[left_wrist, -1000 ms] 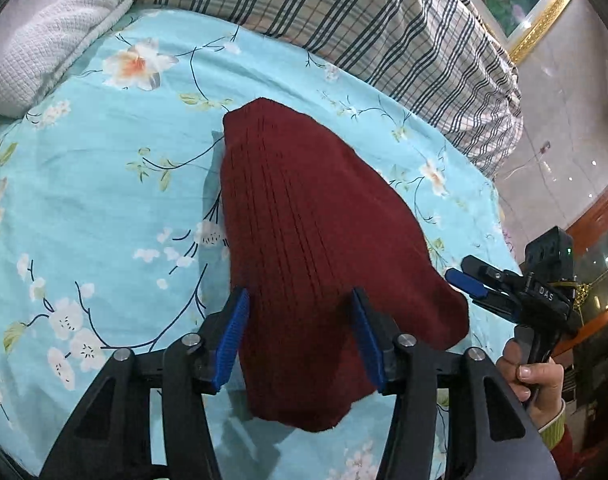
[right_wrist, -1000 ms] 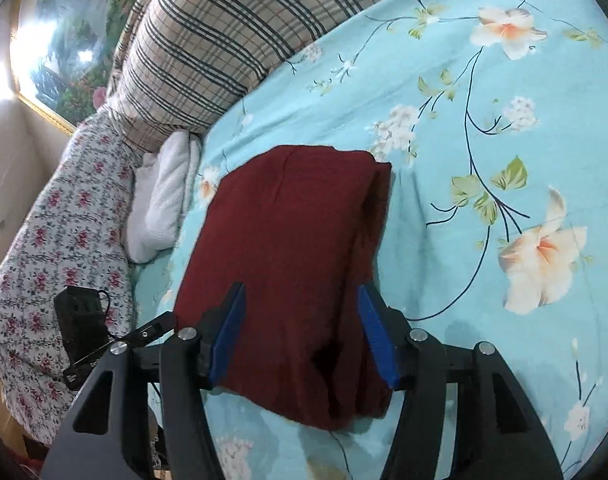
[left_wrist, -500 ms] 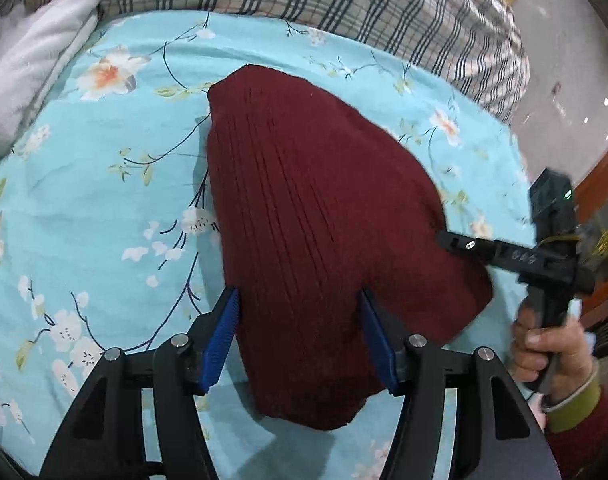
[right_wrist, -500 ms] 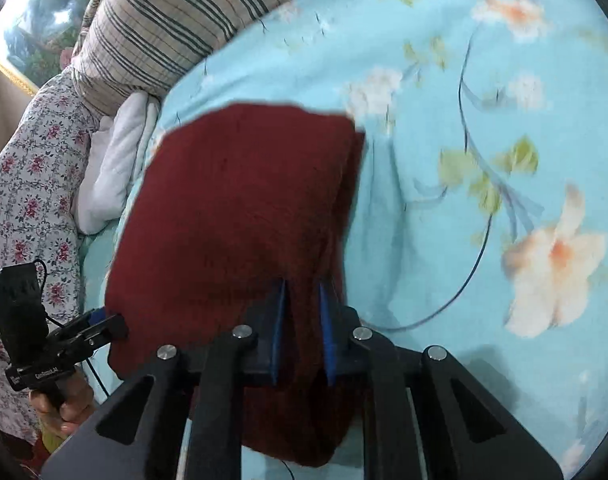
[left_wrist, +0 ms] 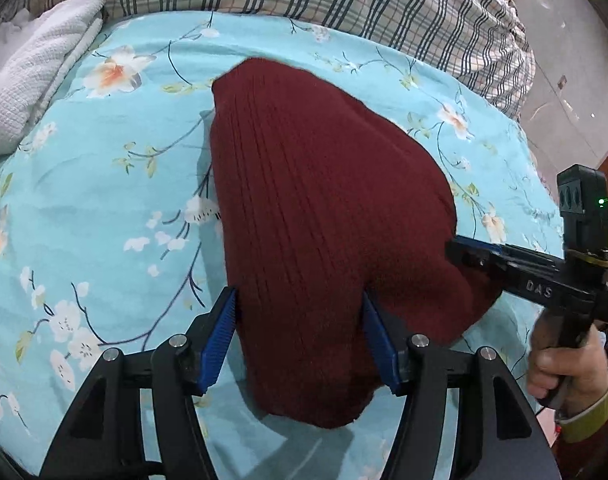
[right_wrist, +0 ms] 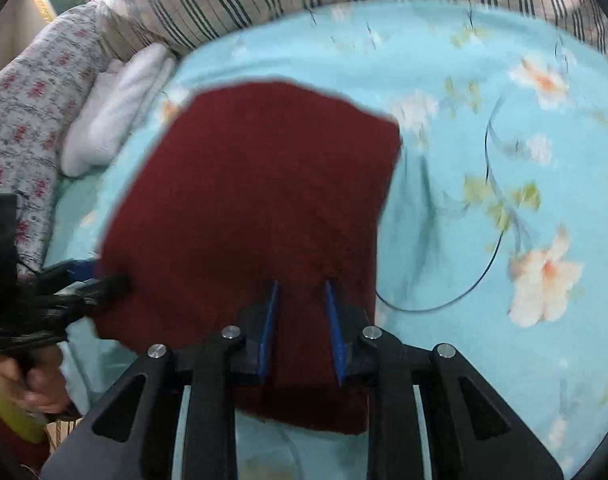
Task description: Fold large clothes
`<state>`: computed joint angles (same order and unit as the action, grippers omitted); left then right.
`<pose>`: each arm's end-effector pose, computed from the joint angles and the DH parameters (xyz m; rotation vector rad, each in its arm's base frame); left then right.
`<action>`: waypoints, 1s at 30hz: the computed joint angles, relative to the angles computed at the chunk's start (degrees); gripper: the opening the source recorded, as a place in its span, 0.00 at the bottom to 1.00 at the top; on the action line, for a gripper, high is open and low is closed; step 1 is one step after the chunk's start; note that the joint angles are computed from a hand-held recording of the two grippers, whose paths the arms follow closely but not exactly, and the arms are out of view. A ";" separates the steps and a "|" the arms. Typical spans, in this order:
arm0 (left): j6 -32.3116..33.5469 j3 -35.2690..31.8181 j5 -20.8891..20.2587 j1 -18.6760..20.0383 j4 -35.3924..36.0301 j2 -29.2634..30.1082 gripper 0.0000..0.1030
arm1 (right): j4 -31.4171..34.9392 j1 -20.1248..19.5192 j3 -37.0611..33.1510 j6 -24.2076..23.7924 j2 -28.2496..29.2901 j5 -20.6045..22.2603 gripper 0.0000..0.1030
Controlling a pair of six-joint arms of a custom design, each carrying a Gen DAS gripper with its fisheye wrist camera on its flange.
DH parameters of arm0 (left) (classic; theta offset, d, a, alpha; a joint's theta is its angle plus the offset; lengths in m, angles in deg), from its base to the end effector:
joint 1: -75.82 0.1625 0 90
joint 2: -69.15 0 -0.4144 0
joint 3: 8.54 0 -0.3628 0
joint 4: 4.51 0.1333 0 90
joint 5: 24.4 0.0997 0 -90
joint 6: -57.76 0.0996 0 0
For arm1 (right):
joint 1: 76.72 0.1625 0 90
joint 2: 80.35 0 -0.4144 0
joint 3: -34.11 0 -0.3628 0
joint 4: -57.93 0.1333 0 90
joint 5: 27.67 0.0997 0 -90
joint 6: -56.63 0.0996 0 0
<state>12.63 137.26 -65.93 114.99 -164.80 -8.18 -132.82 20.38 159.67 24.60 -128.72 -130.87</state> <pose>-0.1213 -0.3669 0.1665 0.1049 2.4625 -0.8504 0.1698 -0.4685 0.0694 0.8703 -2.6497 0.4981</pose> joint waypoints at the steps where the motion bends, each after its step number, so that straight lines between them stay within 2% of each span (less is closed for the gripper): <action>1: -0.43 0.09 0.34 -0.18 0.05 0.37 0.61 | -1.55 -0.62 0.48 -0.02 0.19 1.04 0.22; 10: -1.81 0.26 0.89 -0.02 -0.74 1.30 0.62 | -1.56 -0.31 1.23 1.76 -0.39 0.83 0.23; 15: -5.18 0.38 1.29 -1.52 2.46 -0.56 0.63 | -1.01 0.30 2.13 2.90 -1.69 0.96 0.23; 22: -7.57 0.39 0.59 -1.38 4.07 -0.24 0.64 | -4.94 0.33 5.24 3.84 -3.75 2.49 0.25; 24: -7.19 0.01 0.40 -0.81 3.77 0.11 0.64 | -5.14 0.26 4.21 5.90 -3.81 2.00 0.30; 27: -6.62 -0.10 0.07 -0.22 2.59 0.64 0.64 | -2.25 -0.83 1.17 8.62 -3.43 3.78 0.43; 30: -7.01 -0.28 -0.03 -0.11 2.45 1.04 0.65 | 3.95 -2.62 -3.78 12.97 -1.52 5.96 0.44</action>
<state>5.62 136.98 -65.96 114.88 -162.35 -7.14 -128.87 17.76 155.89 37.57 -130.25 -124.92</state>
